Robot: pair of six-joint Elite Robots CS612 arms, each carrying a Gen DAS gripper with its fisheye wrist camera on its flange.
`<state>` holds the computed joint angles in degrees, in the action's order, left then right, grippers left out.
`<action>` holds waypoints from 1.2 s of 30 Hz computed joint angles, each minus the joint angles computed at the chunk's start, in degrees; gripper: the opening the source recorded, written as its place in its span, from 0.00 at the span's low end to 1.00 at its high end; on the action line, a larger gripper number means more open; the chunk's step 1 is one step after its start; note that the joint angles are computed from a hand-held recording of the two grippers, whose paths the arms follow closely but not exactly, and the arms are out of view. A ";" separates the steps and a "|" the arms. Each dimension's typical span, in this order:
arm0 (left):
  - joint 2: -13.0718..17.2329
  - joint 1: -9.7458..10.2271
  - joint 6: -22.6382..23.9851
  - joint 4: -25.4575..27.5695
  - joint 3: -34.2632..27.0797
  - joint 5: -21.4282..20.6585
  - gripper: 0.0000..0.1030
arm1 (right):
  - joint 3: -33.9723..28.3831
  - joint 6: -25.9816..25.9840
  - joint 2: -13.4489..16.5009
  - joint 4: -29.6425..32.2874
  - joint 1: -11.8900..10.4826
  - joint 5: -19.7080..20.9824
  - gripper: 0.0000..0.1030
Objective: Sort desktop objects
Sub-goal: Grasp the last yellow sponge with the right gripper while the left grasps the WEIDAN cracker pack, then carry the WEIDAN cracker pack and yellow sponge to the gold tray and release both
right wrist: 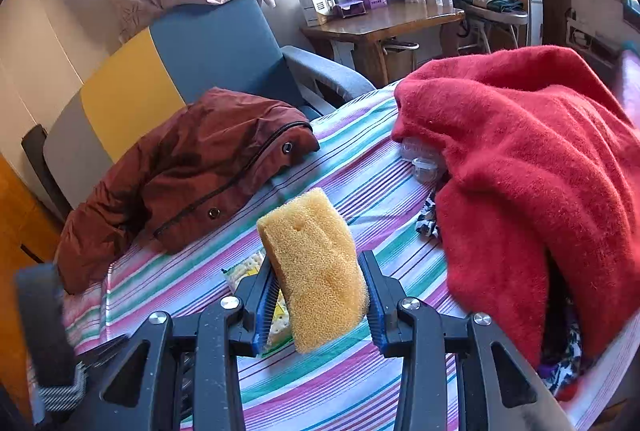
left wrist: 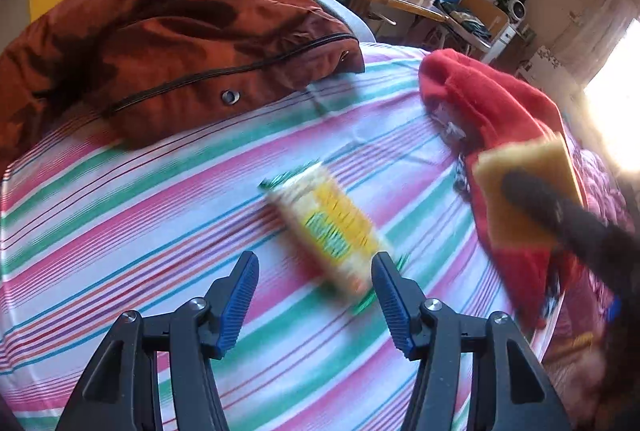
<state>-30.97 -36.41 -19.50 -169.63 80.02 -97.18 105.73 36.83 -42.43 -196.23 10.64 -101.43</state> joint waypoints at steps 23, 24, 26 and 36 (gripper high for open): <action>0.41 -0.57 5.42 1.64 1.50 7.24 0.55 | -2.24 -7.01 1.14 5.08 -0.16 7.08 0.38; -0.10 -0.40 5.51 0.62 2.91 7.28 0.55 | -2.75 -8.09 1.35 6.08 0.14 7.15 0.38; -1.79 0.02 5.33 -1.97 6.95 8.06 0.55 | -3.97 -11.79 1.90 8.10 0.77 8.62 0.38; -7.79 1.61 0.74 -16.64 24.75 11.89 0.55 | -9.09 -25.14 4.17 14.14 6.27 11.36 0.38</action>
<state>-38.77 -34.80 -18.76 -186.27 104.76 -85.29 96.64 11.69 -38.26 -182.09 16.90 -90.08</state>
